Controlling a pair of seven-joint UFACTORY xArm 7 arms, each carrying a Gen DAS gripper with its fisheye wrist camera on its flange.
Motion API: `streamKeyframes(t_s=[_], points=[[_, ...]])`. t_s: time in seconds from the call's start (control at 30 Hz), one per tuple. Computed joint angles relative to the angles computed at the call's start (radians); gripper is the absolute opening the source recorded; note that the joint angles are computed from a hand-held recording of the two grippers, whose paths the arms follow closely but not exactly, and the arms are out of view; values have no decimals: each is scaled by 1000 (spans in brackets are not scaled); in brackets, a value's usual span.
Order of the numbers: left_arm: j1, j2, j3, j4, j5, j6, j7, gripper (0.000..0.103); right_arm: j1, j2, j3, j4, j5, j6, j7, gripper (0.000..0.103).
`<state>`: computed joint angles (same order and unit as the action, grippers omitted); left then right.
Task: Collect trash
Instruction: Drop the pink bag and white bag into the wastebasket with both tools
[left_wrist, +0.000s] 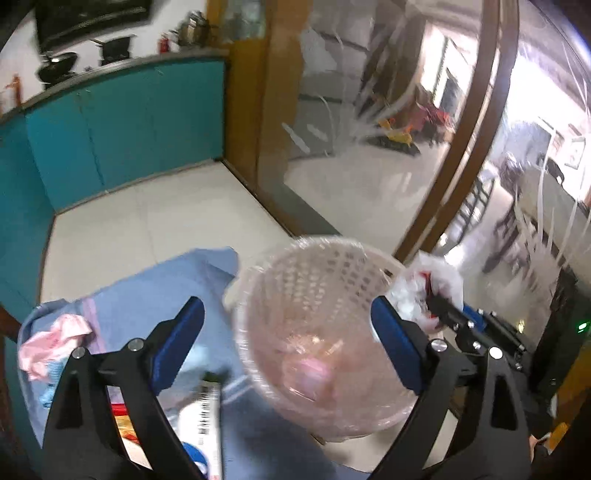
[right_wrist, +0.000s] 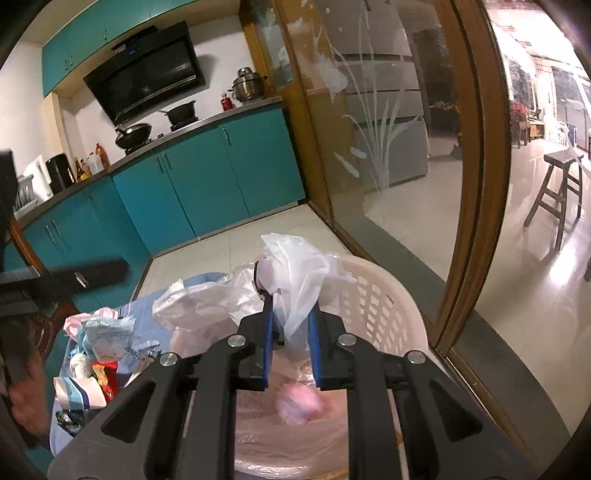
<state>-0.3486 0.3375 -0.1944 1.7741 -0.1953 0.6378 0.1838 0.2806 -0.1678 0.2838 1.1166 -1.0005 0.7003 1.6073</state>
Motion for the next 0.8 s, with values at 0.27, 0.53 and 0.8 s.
streamKeyframes(t_s=[0.27, 0.53, 0.8], points=[[122, -498, 64, -559, -48, -237, 28, 100, 23, 52, -10, 41, 30, -28, -67, 17], [216, -935, 94, -1024, 124, -285, -217, 100, 86, 134, -27, 113, 25, 50, -103, 22], [220, -910, 162, -1173, 172, -447, -230, 100, 161, 141, -29, 135, -32, 162, -64, 82]])
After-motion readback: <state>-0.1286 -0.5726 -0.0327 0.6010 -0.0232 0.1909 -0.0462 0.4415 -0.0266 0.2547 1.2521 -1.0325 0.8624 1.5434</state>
